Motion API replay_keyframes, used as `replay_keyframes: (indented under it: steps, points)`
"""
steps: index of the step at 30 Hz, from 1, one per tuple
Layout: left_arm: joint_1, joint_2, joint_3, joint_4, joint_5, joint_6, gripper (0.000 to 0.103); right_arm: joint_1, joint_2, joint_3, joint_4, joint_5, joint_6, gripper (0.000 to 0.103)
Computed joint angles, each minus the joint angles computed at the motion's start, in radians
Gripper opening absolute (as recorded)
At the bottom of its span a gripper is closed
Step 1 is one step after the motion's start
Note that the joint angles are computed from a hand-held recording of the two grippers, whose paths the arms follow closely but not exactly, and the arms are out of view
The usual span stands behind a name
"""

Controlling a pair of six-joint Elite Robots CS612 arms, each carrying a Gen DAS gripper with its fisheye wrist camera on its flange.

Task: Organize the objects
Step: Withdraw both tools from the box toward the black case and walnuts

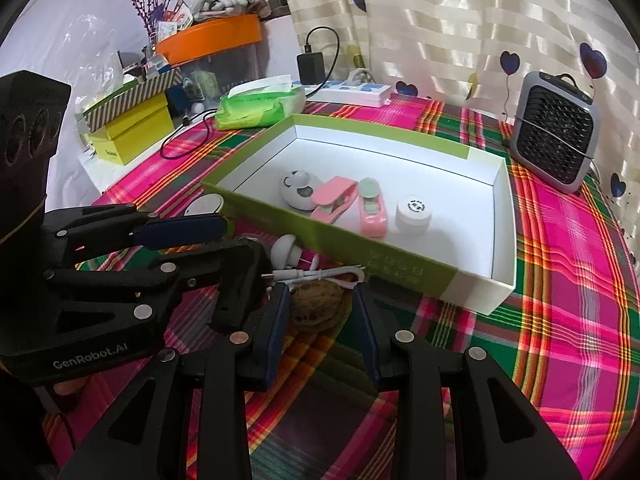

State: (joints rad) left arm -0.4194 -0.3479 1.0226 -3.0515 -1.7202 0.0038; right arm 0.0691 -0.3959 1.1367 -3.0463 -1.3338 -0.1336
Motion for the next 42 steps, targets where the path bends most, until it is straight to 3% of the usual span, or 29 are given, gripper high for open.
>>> replay_keyframes:
  steps: [20, 25, 42]
  points:
    - [0.001, -0.006, 0.015, 0.019, -0.043, 0.031, 0.031, 0.001, 0.007, -0.012, 0.021, -0.012, 0.001, 0.034]
    - [-0.002, -0.010, 0.024, 0.024, -0.048, 0.041, 0.035, 0.000, 0.004, -0.006, 0.018, -0.023, 0.004, 0.034]
    - [-0.020, -0.023, 0.049, 0.038, 0.075, 0.004, 0.038, 0.002, -0.002, 0.006, 0.011, -0.040, -0.002, 0.034]
